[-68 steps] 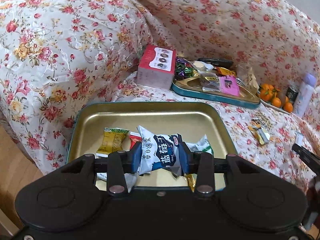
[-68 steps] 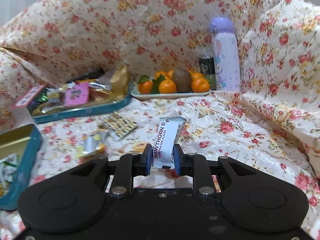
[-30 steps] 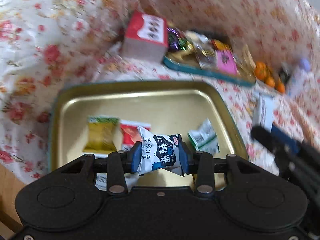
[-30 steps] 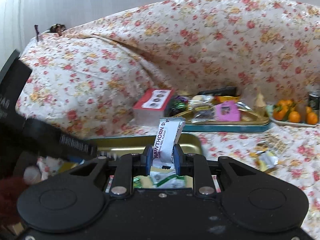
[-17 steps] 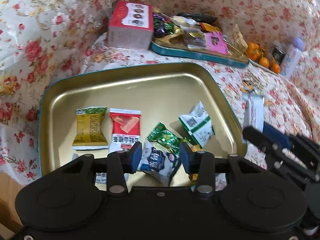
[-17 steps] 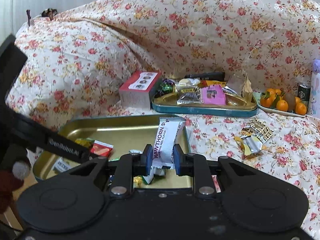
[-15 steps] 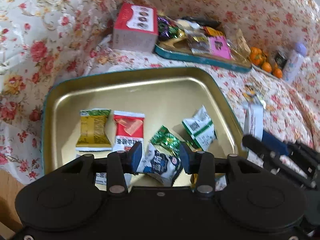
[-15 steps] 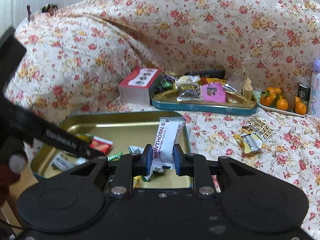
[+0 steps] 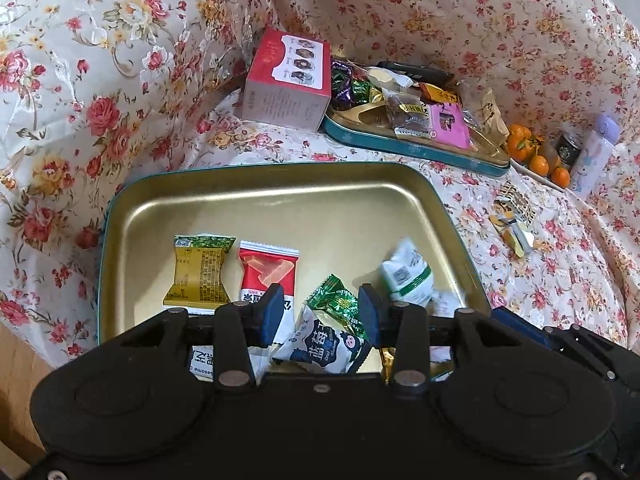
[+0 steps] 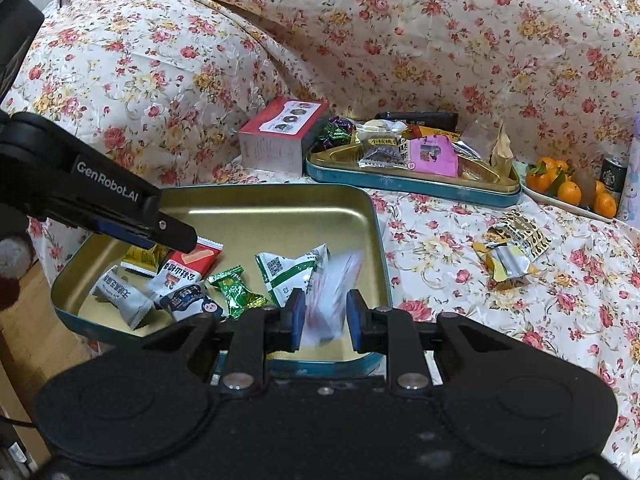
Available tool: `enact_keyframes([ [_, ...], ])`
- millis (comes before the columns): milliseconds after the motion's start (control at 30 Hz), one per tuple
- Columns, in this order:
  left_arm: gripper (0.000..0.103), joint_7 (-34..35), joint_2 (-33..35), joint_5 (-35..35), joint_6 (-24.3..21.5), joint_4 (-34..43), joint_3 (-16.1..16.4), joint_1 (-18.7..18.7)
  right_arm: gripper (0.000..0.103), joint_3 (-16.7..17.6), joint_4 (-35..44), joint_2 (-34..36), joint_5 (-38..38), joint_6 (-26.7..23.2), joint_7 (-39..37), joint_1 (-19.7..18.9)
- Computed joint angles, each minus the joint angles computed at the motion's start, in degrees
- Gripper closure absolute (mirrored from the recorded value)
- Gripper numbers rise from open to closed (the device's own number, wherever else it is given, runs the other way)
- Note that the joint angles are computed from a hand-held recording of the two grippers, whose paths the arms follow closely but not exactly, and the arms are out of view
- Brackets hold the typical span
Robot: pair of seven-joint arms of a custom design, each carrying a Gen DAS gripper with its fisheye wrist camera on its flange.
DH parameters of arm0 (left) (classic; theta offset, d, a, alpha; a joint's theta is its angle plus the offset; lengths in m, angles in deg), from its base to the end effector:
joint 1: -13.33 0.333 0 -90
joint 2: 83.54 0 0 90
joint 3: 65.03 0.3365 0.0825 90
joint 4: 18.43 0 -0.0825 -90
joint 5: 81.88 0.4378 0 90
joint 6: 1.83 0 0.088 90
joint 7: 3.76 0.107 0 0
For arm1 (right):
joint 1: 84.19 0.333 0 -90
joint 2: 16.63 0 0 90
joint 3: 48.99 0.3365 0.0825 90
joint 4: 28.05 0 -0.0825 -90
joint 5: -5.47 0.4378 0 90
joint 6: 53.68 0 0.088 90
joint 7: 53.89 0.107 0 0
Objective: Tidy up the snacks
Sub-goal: 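Lower both packets into the tin tray and open both grippers, then withdraw both tools from the tin tray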
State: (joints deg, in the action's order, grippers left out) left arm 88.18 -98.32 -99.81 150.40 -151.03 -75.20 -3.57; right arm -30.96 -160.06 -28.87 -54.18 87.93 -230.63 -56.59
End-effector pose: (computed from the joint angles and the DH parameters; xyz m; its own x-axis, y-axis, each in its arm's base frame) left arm 0.4940 -0.2480 0.5064 -0.3319 -0.9196 0.2103 -0.8217 0.1724 -0.5431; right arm 0.3815 0.3997 0.4599 -0.0734 -0.9969 -0.0276 -0.6272 0.0677 -0.7759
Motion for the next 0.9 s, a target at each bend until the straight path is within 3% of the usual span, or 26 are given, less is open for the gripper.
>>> enact_keyframes([
  [467,0.054,-3.7,0.25,2.06,-0.73,0.46,-0.7,0.73,0.079,0.43,-0.79,-2.03,-1.82,-1.03,5.87,-0.62],
  [767,0.054,-19.18,-1.13,15.06,-5.48,2.13,-4.95,3.23,0.079,0.31,-3.41,-5.46,2.19,-2.2,9.46,-1.74],
  [900,0.054,-21.27,-3.5,12.83,-7.91,3.12,-4.17,0.74,0.079,0.73,-5.73,-8.93,6.12,-4.12,10.12,-2.99],
])
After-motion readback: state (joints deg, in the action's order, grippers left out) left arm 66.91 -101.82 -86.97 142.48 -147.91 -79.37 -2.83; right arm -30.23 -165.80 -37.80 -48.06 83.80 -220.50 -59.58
